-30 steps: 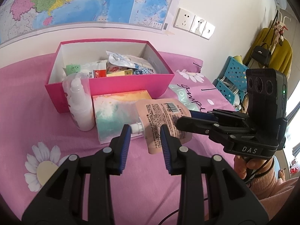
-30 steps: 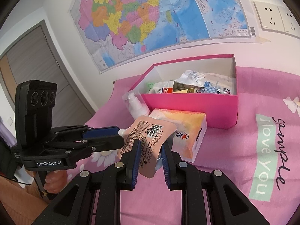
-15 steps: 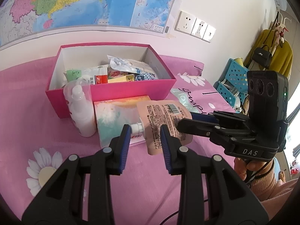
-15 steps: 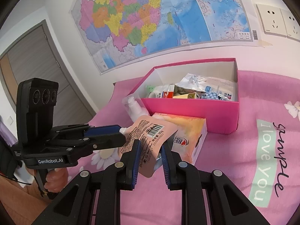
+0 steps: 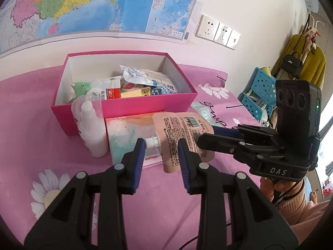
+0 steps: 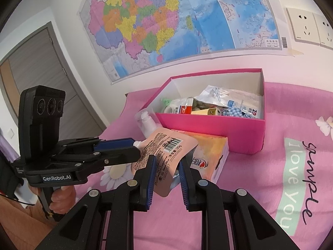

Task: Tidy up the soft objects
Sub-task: 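Carry the held pouch slowly toward the pink box with the right gripper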

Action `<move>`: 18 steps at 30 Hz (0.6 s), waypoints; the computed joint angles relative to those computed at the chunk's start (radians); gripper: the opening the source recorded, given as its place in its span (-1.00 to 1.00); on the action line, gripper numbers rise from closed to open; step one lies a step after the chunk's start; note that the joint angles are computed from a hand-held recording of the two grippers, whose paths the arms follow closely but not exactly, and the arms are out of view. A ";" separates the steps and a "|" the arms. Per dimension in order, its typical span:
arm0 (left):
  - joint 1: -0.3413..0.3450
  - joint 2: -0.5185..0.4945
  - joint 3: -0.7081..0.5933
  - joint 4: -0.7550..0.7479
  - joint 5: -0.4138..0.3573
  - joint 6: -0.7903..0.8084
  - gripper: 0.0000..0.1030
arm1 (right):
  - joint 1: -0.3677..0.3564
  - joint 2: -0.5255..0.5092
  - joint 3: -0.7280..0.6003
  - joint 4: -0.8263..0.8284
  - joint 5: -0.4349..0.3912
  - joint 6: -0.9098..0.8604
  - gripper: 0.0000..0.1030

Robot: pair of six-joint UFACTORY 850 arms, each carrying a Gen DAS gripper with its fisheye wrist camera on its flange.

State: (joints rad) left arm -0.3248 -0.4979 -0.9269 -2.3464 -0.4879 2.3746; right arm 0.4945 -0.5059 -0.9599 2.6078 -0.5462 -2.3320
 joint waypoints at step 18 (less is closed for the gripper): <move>-0.003 -0.001 -0.011 -0.023 0.006 0.017 -0.35 | -0.001 0.000 -0.010 0.017 0.004 -0.021 -0.57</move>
